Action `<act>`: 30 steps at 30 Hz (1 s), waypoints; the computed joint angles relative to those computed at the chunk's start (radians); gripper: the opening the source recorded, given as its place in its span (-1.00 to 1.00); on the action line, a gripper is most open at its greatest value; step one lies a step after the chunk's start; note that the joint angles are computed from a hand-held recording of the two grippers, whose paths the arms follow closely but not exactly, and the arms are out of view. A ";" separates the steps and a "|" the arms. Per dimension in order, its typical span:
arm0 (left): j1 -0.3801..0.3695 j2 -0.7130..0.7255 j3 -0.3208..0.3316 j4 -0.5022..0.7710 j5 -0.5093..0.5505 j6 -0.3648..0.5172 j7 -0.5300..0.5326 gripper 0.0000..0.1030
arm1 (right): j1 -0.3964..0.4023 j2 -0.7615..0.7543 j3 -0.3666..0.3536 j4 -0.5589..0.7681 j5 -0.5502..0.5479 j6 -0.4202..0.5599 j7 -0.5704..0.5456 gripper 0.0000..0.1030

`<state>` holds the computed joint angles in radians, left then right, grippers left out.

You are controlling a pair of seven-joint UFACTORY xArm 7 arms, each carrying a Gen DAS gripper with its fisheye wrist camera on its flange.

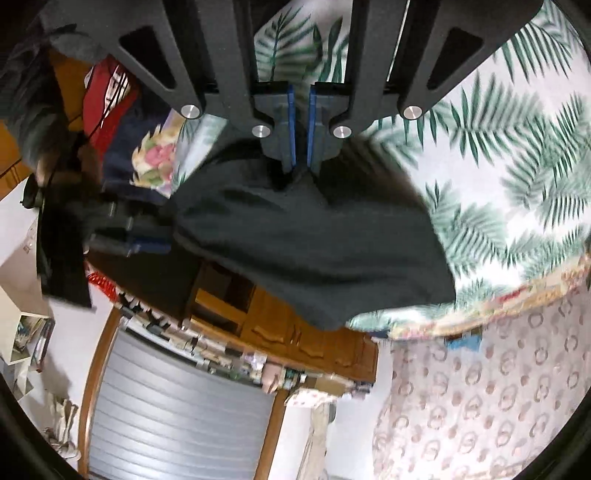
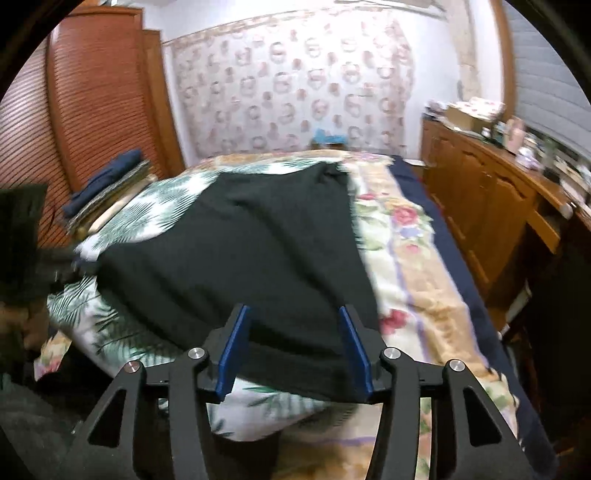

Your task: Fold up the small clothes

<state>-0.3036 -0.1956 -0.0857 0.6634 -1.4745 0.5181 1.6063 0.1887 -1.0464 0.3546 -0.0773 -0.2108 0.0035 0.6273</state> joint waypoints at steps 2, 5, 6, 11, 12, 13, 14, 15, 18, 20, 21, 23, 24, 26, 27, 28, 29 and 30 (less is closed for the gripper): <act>-0.003 -0.007 -0.002 0.016 -0.004 -0.002 0.001 -0.90 | 0.002 0.085 0.015 0.018 -0.006 -0.073 -0.007 0.08; -0.005 0.000 -0.002 0.044 0.002 0.003 -0.011 -0.90 | -0.014 0.196 0.054 0.045 -0.009 -0.159 -0.030 0.14; -0.006 0.003 -0.004 0.050 -0.001 -0.003 -0.009 -0.90 | -0.029 0.220 0.082 0.052 -0.006 -0.182 -0.034 0.14; -0.004 0.023 -0.004 0.078 -0.005 0.002 -0.016 -0.90 | -0.082 0.296 0.155 0.068 0.025 -0.250 -0.074 0.16; -0.003 0.027 -0.004 0.083 -0.006 0.003 -0.017 -0.90 | -0.089 0.303 0.160 0.068 0.031 -0.256 -0.086 0.16; -0.001 0.031 -0.003 0.087 -0.008 0.006 -0.018 -0.90 | -0.105 0.323 0.173 0.077 0.038 -0.260 -0.098 0.16; 0.000 0.033 -0.003 0.090 -0.010 0.009 -0.019 -0.90 | -0.117 0.334 0.180 0.086 0.044 -0.252 -0.111 0.16; 0.002 0.033 -0.003 0.092 -0.011 0.010 -0.020 -0.90 | -0.148 0.346 0.213 0.092 0.056 -0.249 -0.116 0.16; 0.004 0.025 -0.005 0.087 -0.043 -0.003 -0.001 -0.90 | -0.224 0.353 0.285 0.116 0.076 -0.211 -0.114 0.16; 0.004 0.017 -0.008 0.083 -0.070 -0.018 0.019 -0.90 | -0.228 0.367 0.260 0.121 0.073 -0.215 -0.125 0.16; 0.005 0.015 -0.006 0.084 -0.075 -0.012 0.021 -0.90 | -0.231 0.360 0.259 0.117 0.076 -0.213 -0.127 0.16; 0.007 0.011 -0.007 0.083 -0.091 -0.016 0.032 -0.90 | -0.247 0.343 0.271 0.112 0.075 -0.207 -0.136 0.16; 0.008 0.010 -0.008 0.084 -0.097 -0.018 0.035 -0.90 | -0.256 0.336 0.276 0.111 0.070 -0.202 -0.143 0.16; 0.012 0.013 -0.007 0.087 -0.107 -0.017 0.042 -0.90 | -0.288 0.327 0.316 0.124 0.064 -0.189 -0.142 0.13; 0.015 0.015 -0.006 0.091 -0.111 -0.016 0.043 -0.90 | -0.313 0.326 0.347 0.136 0.058 -0.186 -0.139 0.00; 0.019 0.018 -0.003 0.097 -0.110 -0.011 0.043 -0.90 | -0.324 0.312 0.361 0.139 0.051 -0.173 -0.141 -0.38; 0.022 0.021 -0.001 0.102 -0.110 -0.006 0.041 -0.90 | -0.347 0.316 0.380 0.150 0.036 -0.168 -0.136 -0.75; 0.027 0.027 0.002 0.111 -0.109 0.000 0.036 -0.90 | -0.343 0.320 0.358 0.160 0.028 -0.160 -0.154 -0.83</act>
<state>-0.2766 -0.1684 -0.0839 0.7743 -1.5832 0.5179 1.6425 -0.1544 -0.7261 0.7121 0.0823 -0.1832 -0.1562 0.4731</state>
